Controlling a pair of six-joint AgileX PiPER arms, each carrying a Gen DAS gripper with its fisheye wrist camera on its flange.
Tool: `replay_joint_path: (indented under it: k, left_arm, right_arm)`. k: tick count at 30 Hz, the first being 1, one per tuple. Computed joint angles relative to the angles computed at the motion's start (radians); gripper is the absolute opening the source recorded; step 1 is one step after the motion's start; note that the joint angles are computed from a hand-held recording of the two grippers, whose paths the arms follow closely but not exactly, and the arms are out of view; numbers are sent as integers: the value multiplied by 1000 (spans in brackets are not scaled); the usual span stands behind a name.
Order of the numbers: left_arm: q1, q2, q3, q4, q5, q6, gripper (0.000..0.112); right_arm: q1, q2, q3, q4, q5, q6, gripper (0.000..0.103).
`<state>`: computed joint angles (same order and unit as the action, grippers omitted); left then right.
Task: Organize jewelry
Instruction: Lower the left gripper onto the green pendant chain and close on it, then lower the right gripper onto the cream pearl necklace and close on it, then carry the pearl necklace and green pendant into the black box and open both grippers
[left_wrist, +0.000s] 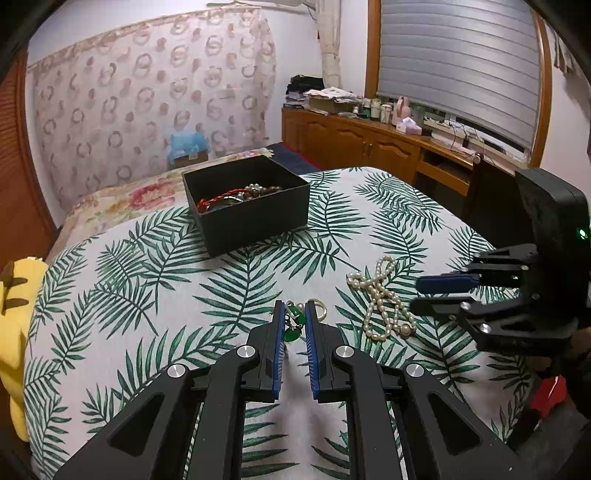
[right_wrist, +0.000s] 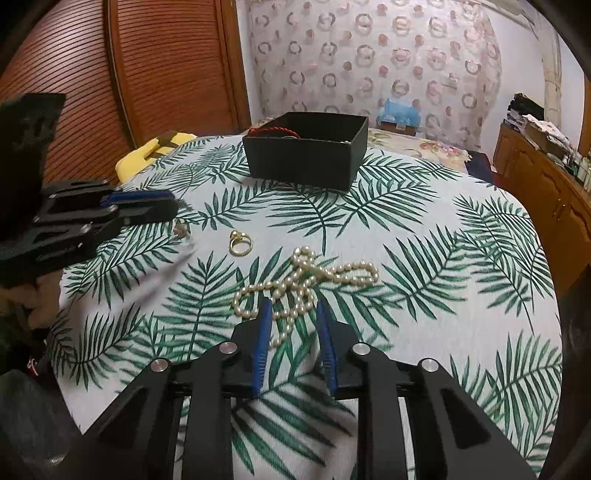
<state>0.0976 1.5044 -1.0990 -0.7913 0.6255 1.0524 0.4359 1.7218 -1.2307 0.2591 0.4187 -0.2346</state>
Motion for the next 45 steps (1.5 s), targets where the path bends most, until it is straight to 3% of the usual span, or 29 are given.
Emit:
replay_joint_path:
  k: [2, 10, 13, 21, 22, 23, 34, 45]
  left_arm:
    - [5, -1, 6, -13, 4, 13, 10]
    - [9, -8, 20, -31, 6, 31, 10]
    - [5, -11, 29, -38, 3, 38, 10]
    - [3, -21, 44, -50, 2, 50, 10]
    - [5, -19, 42, -51, 3, 52, 10]
    - [5, -18, 41, -49, 3, 50, 10]
    - [4, -21, 20, -47, -3, 48, 10]
    - [31, 23, -120, -32, 26, 7, 10]
  right_arm:
    - [15, 26, -34, -80, 16, 67, 20]
    - [35, 43, -45, -157, 44, 123, 19]
    - [43, 41, -48, -286, 69, 242, 19]
    - [37, 59, -68, -275, 76, 221, 17]
    - [37, 63, -73, -263, 75, 207, 14]
    - [35, 67, -78, -226, 76, 158, 5]
    - [-4, 14, -131, -137, 78, 52, 5]
    - [-42, 29, -360, -90, 166, -27, 5]
